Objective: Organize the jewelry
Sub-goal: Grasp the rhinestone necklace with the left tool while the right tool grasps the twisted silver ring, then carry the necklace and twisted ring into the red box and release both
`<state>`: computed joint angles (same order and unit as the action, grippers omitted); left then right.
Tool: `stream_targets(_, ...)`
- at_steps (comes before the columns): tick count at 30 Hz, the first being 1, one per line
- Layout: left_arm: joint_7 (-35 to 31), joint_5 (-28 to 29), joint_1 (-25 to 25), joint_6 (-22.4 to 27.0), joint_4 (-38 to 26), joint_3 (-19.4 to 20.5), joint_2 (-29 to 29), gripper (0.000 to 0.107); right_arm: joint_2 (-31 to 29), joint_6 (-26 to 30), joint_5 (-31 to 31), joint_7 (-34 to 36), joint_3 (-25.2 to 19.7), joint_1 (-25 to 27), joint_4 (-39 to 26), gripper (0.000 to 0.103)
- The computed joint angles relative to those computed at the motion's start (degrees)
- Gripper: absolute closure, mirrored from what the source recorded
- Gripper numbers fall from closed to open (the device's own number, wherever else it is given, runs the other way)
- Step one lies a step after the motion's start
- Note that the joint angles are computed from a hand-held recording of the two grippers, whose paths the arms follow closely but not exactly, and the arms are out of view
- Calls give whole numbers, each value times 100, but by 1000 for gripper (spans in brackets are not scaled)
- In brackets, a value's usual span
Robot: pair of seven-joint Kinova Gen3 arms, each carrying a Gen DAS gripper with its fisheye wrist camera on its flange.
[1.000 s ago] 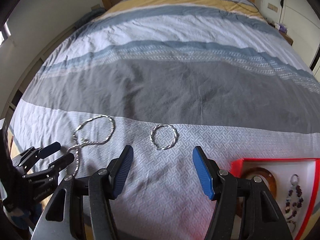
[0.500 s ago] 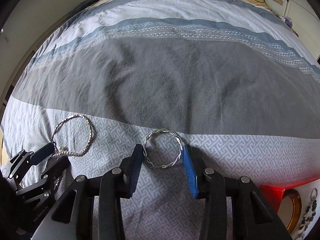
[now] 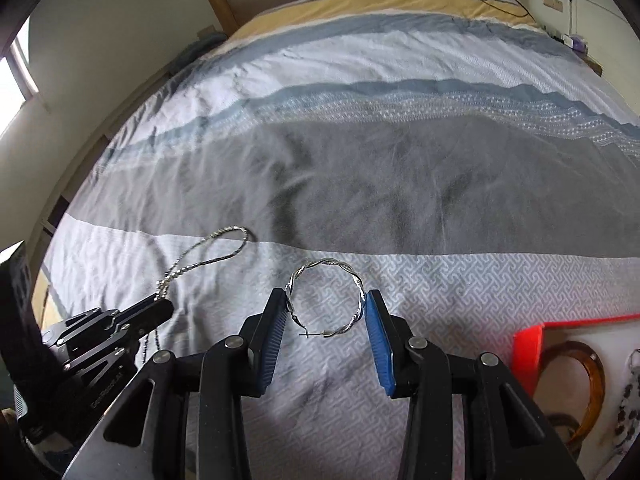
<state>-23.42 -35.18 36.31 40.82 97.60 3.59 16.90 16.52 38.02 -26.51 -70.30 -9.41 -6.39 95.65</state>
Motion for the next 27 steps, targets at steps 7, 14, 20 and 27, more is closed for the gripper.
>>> stream_targets(7,95,-288,274,700,-381,203,-303,102,-788,319,-560,487,100,283,284,63)
stream_targets(14,201,-641,673,1471,-1071,565,-394,102,-1645,884,-866,956,709,447,494,63)
stream_targets(20,139,-874,1244,1916,-1979,705,-67,102,-2190,1399,-944,1482,1427,748,554,63)
stream_targets(27,-314,-624,1757,1922,-3064,553,656,102,-2322,1790,-965,2048,2061,1206,510,63)
